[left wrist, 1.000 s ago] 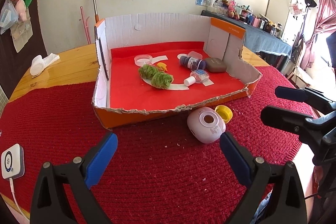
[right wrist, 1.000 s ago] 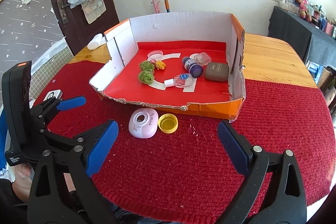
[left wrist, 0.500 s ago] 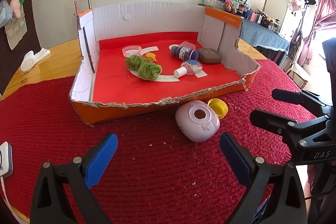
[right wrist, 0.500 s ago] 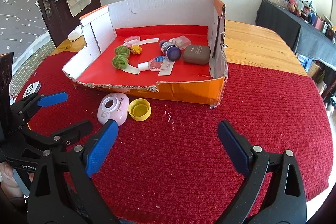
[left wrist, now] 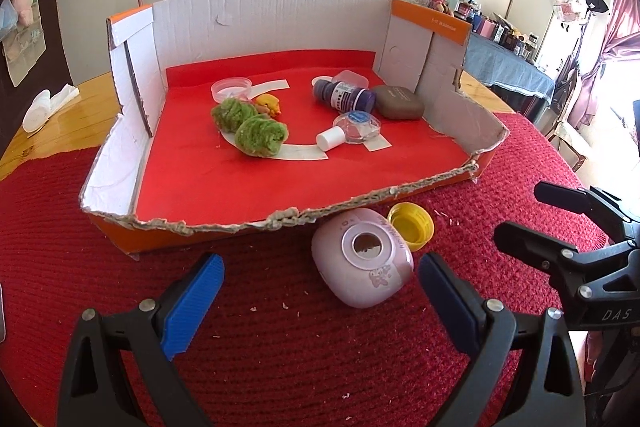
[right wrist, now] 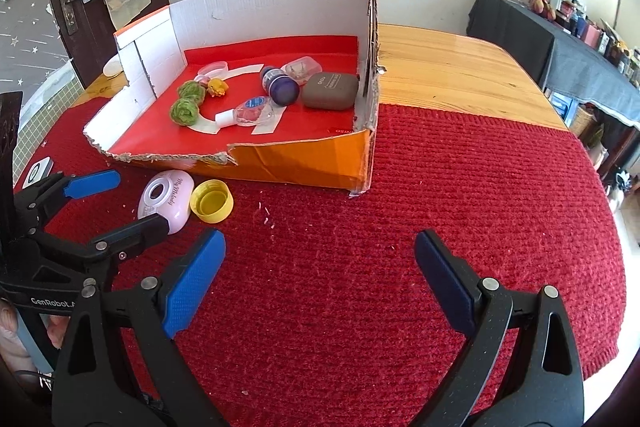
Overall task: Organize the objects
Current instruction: 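Move the left tool to the pink container while the right approaches the yellow cap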
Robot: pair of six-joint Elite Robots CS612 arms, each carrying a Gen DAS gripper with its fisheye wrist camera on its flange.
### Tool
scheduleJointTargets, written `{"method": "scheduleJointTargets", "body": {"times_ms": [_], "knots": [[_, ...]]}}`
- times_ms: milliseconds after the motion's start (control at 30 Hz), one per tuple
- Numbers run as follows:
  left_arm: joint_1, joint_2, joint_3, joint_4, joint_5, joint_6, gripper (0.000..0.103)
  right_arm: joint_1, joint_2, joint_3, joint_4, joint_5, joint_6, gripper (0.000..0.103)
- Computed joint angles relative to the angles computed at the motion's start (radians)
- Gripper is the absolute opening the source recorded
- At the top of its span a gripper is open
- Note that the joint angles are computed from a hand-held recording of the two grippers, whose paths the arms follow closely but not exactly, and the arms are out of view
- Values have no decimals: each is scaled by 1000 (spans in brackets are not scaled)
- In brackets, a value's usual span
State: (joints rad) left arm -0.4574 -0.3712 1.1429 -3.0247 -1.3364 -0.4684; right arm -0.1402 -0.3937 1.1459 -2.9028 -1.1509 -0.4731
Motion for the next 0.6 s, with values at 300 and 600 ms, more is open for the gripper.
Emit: {"method": "scheduleJointTargets", "body": {"times_ms": [300,600], "knots": [[1,11,-18,27,15,-7,100,0,11,-21,21,-4,2,97],[11,-11,36,3,36,-21,100,19,18,-32,48,16,-39,97]]}}
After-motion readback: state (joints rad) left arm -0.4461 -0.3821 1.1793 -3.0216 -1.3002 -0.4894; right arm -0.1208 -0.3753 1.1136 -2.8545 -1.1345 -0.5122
